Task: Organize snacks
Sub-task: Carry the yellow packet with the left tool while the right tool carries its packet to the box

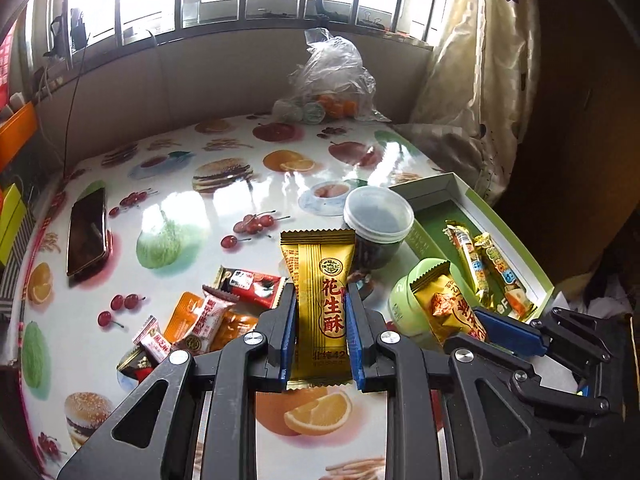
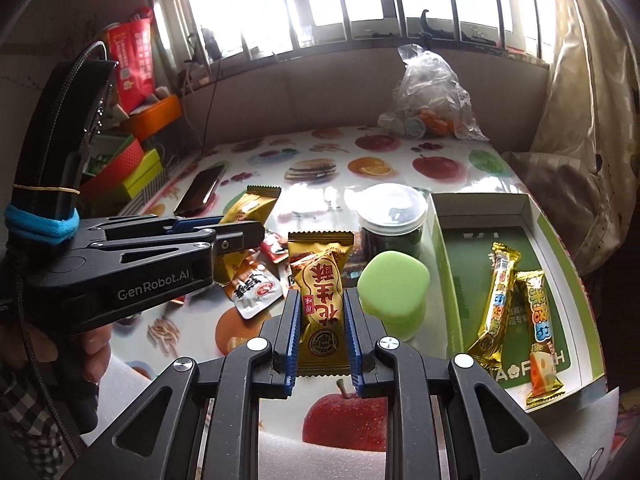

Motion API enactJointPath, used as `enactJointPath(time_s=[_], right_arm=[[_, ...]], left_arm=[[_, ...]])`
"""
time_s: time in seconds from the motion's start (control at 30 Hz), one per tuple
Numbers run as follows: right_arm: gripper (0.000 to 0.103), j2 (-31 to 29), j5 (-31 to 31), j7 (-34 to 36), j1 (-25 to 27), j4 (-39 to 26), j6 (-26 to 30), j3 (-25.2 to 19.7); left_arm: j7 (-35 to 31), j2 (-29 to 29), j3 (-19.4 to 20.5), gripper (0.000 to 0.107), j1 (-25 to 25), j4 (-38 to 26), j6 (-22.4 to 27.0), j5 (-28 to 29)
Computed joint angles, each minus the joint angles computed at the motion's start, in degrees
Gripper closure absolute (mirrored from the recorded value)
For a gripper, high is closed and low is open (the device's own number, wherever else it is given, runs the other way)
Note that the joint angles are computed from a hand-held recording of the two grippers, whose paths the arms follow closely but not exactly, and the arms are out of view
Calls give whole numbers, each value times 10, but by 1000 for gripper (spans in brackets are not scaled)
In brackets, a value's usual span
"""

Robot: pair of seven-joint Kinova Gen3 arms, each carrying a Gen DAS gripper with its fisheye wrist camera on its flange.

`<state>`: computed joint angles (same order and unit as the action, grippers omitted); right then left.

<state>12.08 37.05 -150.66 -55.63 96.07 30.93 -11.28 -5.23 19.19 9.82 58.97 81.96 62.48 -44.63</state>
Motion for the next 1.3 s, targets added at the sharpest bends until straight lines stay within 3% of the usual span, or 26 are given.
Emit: enactJointPath(time_s=[0.27,0.8,1.3], right_arm=[[83,-26,42,-58,12,21,13,4],[83,-51,67,-125,83,68,26,-11],[83,-23,19,-91,108,80,31,4]], left_arm=[[-42,25,-7,84,-4,-50,-21,6],[-164,99,-43,84,-13,-172,-73,105],[-284,203,-68,84,-26,-329,-16,228]])
